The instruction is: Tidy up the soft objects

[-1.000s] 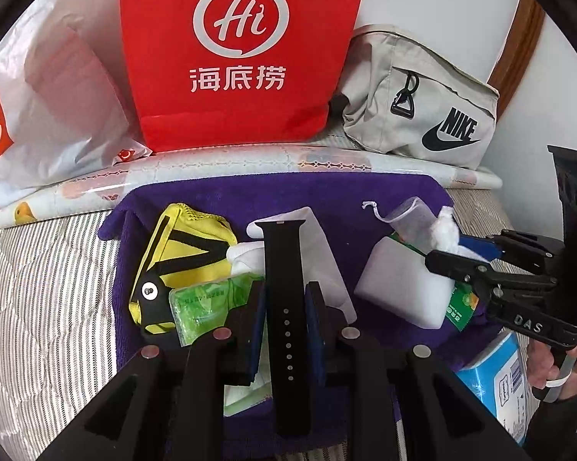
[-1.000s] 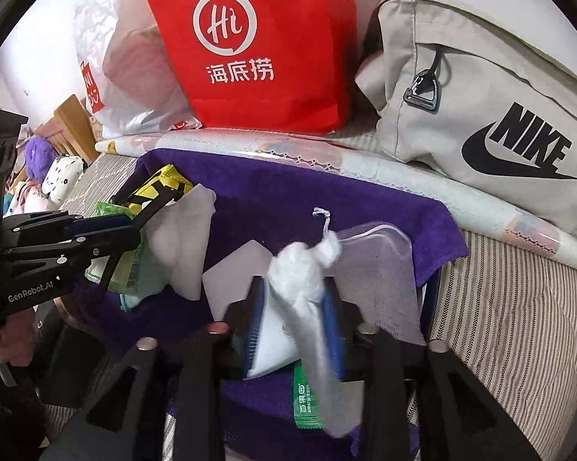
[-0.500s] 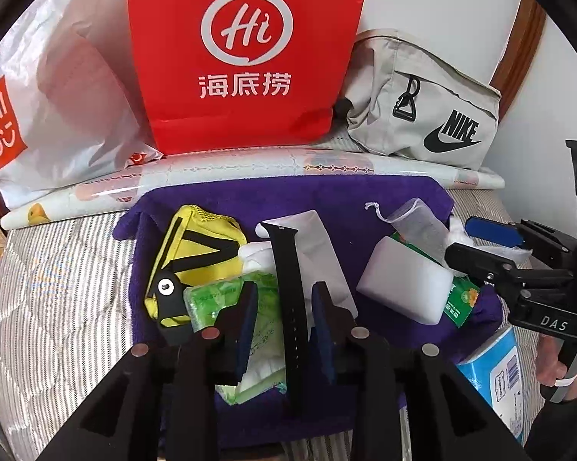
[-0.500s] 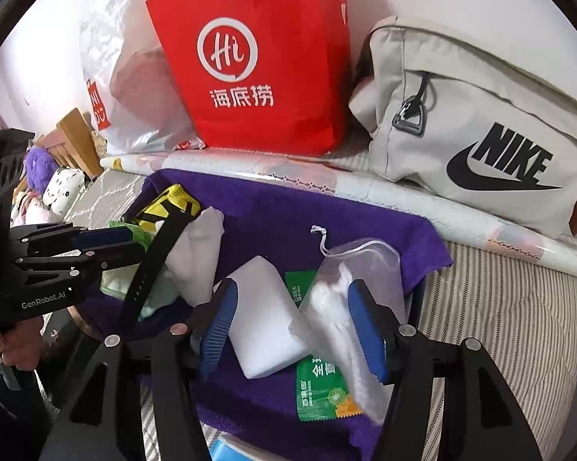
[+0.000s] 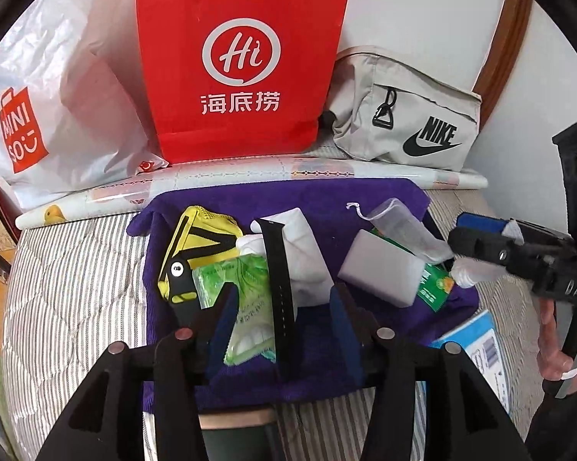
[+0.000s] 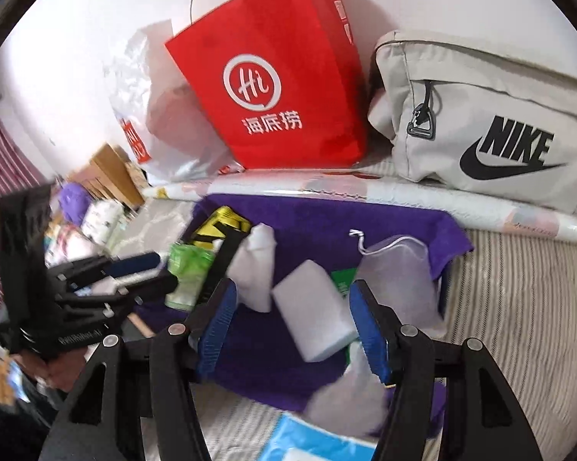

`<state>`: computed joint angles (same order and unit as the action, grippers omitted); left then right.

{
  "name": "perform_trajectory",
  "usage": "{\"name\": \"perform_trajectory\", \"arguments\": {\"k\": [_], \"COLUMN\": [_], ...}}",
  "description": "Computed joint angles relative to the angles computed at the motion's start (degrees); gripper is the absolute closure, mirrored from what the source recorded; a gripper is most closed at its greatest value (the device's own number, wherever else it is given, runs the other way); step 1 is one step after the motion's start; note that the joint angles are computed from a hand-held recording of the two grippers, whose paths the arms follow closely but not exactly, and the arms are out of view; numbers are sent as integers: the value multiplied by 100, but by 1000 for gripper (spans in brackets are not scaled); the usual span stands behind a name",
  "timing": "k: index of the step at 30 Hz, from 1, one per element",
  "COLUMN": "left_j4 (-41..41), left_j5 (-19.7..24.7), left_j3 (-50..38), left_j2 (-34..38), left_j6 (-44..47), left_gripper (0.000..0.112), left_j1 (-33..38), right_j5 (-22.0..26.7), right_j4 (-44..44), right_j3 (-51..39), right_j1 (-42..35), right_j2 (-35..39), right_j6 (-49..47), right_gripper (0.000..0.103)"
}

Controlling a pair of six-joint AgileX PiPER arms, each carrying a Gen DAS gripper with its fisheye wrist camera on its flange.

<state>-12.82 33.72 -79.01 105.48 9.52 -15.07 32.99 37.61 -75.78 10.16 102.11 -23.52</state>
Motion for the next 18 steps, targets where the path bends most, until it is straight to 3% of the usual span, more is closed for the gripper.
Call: {"name": "perform_trajectory", "arguments": {"k": [6,10,14,18], "left_j4": [-197,-347,-580,-706], "left_j5": [-57,-102,-149,-164], "left_j3": [340,550,724,810], "left_j2": [-264,-408,-526,-548], "left_j6": [187,310,534,649], "left_gripper": [60,59,59,59], "left_j1": [64,122,185,202], "right_j5": [-6,-70,-112,-642], "right_j4": [-5,-416,-1607,-1124], "right_j3": [120,157,131,557], "right_j1": [85,259,509,534], "right_j2": [-332,-371,-92,-125], "right_j6": [157,465,1229,569], "right_gripper": [34,15,15,15]}}
